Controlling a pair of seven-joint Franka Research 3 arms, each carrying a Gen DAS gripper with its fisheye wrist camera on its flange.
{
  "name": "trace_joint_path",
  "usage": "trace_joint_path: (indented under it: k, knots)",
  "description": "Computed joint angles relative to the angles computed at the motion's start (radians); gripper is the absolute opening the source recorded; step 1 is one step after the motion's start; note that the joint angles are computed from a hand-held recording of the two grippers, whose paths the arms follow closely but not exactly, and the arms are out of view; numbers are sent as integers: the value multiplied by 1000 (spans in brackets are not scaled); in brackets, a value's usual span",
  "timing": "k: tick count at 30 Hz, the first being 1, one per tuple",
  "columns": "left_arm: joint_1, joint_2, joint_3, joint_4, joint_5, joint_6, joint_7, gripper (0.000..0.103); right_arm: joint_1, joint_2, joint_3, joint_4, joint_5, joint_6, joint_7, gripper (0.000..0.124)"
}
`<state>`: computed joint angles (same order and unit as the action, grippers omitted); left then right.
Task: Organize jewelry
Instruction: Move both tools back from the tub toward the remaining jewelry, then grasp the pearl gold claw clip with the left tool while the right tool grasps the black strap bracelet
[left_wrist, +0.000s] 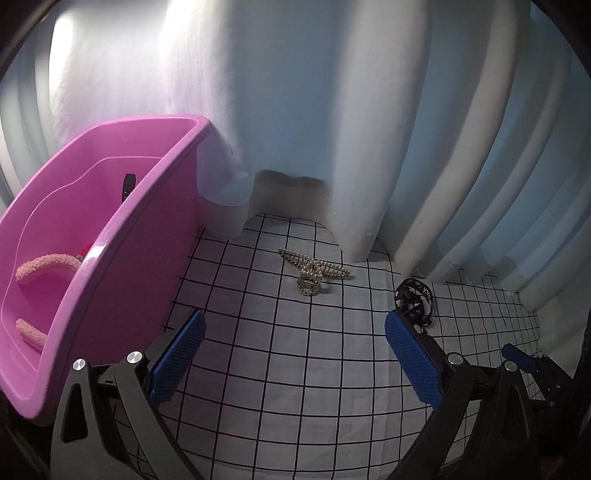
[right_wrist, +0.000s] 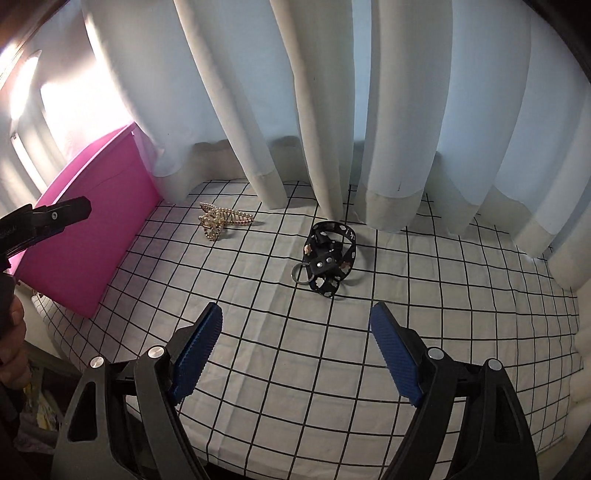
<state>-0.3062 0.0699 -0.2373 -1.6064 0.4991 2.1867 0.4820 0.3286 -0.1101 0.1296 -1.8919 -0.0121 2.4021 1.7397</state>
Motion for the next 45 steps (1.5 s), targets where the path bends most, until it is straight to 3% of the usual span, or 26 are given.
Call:
trace_joint_path:
  k: [8,21,38,45]
  knots:
    - [-3,121,20,63,-23,-6,38,96,-3,73,-13,16,5,26,33,79]
    - [-3,300,62,178,-51,22,109,96,23,267,-60,161,-40,42,113,79]
    - [-20,482,111,377,-65,-35,193,96,85,470,-131,381,-163,-45,224,79]
    - [-25,530,122,442,-68,-60,223,96,110,504,-151,412,-231,-36,252,79]
